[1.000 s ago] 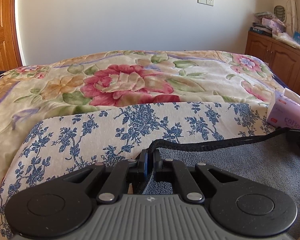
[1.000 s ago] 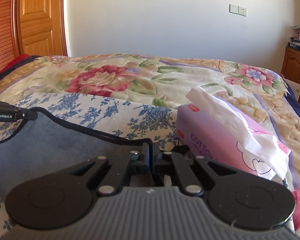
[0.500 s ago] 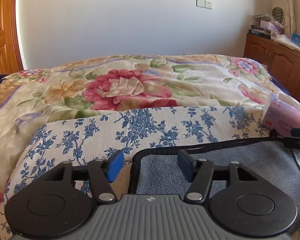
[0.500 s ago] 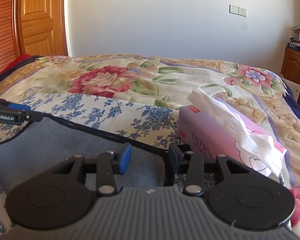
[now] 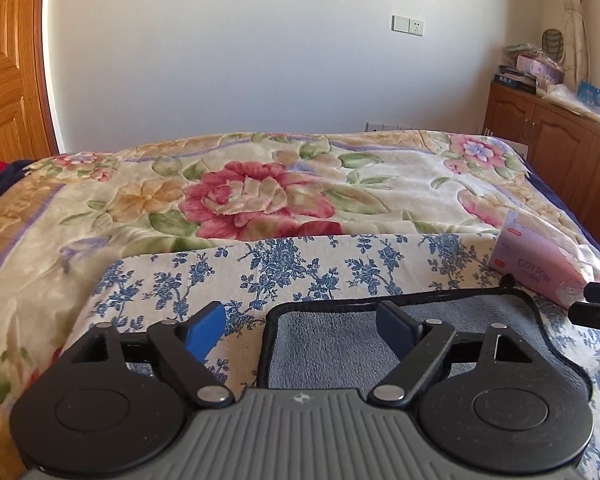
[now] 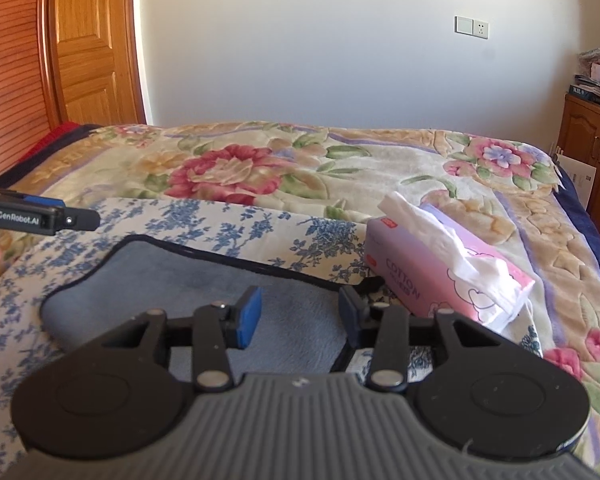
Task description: Fold towel
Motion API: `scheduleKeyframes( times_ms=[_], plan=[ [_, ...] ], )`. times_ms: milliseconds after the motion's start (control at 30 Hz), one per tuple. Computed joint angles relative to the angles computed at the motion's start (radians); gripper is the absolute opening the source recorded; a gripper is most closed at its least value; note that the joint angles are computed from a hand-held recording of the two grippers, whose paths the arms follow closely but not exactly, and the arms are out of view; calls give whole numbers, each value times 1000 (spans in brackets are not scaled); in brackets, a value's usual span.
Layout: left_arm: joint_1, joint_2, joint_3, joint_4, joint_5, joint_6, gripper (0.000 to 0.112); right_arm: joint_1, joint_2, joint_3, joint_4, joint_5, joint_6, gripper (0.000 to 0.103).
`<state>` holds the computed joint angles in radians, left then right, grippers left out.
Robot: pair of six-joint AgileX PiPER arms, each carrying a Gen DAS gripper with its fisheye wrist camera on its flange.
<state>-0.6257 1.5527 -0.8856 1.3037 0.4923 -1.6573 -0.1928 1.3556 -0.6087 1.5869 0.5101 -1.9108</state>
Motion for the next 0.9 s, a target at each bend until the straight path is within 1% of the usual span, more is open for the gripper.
scheduleKeyframes(
  times_ms=[100,167,400,433,467,633,733,800,900],
  plan=[
    [-43,-31,-2,-59,64,58,90,-14,-57,21,-62,17,70,50],
    [-68,-59,10,-66,86,61,94,-20,-93,31,-99,23,113,53],
    [-165,-124,23,-111,176,83,98,-71,-207,57,-203,84,234,59],
    [-179,-131,24,-114,190,79,99,-81,-219,59,-209,94,245,62],
    [-191,-137,24,-118,200,76,99,-95,-234,65,-212,107,250,68],
    [-249,-159,12,-142,252,89,101,-127,-286,79,-230,123,270,85],
    [-286,-172,6,-141,290,85,103,-155,-313,81,-255,151,294,86],
    [-303,-181,0,-145,305,91,103,-175,-332,84,-270,168,306,89],
    [-329,-193,-11,-158,330,92,103,-198,-359,90,-282,188,321,98]
  ],
)
